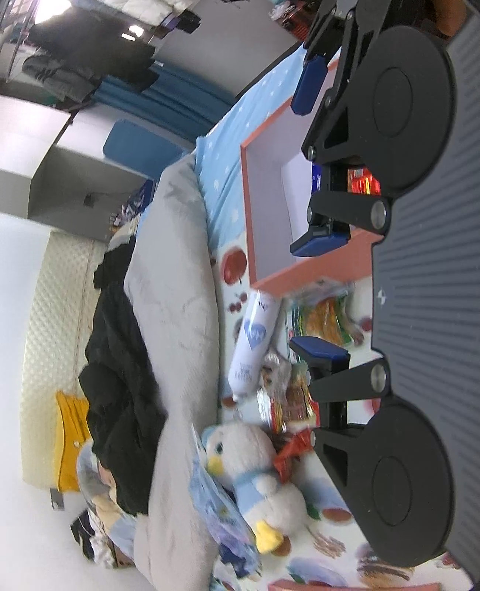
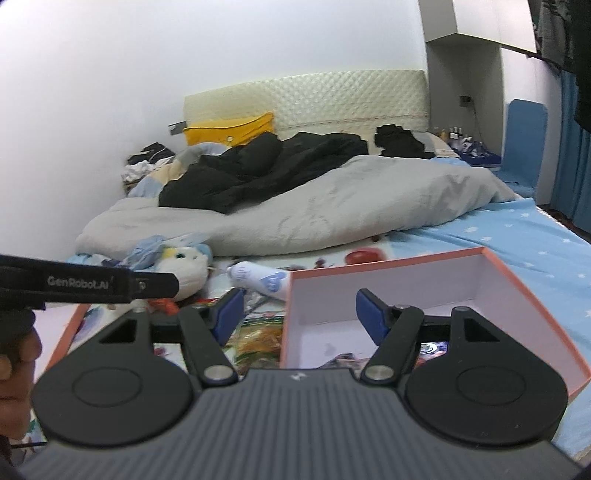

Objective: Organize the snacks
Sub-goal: 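Withdraw both open tools from the box toward the snack pile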

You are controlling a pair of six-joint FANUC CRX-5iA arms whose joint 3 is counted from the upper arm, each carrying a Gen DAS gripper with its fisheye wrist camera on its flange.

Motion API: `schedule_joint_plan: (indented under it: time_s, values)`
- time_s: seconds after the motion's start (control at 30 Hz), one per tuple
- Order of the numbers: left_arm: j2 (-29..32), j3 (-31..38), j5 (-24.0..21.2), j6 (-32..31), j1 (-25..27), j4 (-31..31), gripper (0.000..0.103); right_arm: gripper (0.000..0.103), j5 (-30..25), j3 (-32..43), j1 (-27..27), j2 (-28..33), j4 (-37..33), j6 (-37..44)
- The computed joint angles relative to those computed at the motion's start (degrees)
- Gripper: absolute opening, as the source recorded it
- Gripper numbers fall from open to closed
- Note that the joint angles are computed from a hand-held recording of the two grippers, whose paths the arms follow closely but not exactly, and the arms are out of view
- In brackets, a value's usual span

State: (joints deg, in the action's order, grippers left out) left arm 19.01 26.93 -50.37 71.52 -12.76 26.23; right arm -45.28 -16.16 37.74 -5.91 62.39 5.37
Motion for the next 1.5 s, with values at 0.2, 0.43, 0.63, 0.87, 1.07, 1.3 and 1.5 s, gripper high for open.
schedule_joint_plan:
  time_s: [0.2, 0.43, 0.63, 0.87, 1.07, 1.3, 1.5]
  values:
    - [-2.48, -4.00, 0.70, 0.06, 2.03, -1.00, 0.054, 0.069, 1.06, 0.22, 1.56, 1.17, -0.52, -1.59]
    - [-5.08, -8.26, 1.12, 0.19, 3.85, -2.34, 0.054, 0.069, 0.93, -0.95, 3.62, 1.77, 0.48, -4.90]
    - [-7.85, -12.70, 2.00, -0.37, 5.08, -2.14, 0.054, 0.069, -1.14, -1.06, 5.61, 2.51, 0.45, -5.04]
    - [-10.52, -17.44, 2.82, -2.04, 6.03, -1.19, 0.060, 0.069, -3.29, -2.19, 8.35, 2.71, -0.43, -5.99]
    - [-11.68, -21.33, 2.66, -4.29, 7.25, 2.08, 0.080, 0.069, -1.89, -3.37, 9.66, 2.27, -2.15, -6.63]
    - [-11.43, -22.59, 4.72, -5.73, 7.99, 0.82, 0.091, 0.102, 1.67, -2.81, 9.46, 3.02, -6.67, -5.88]
    - [-9.04, -21.39, 5.09, -5.38, 9.14, 0.14, 0.091, 0.103, 0.23, 0.06, 9.68, 6.51, -8.13, -0.63]
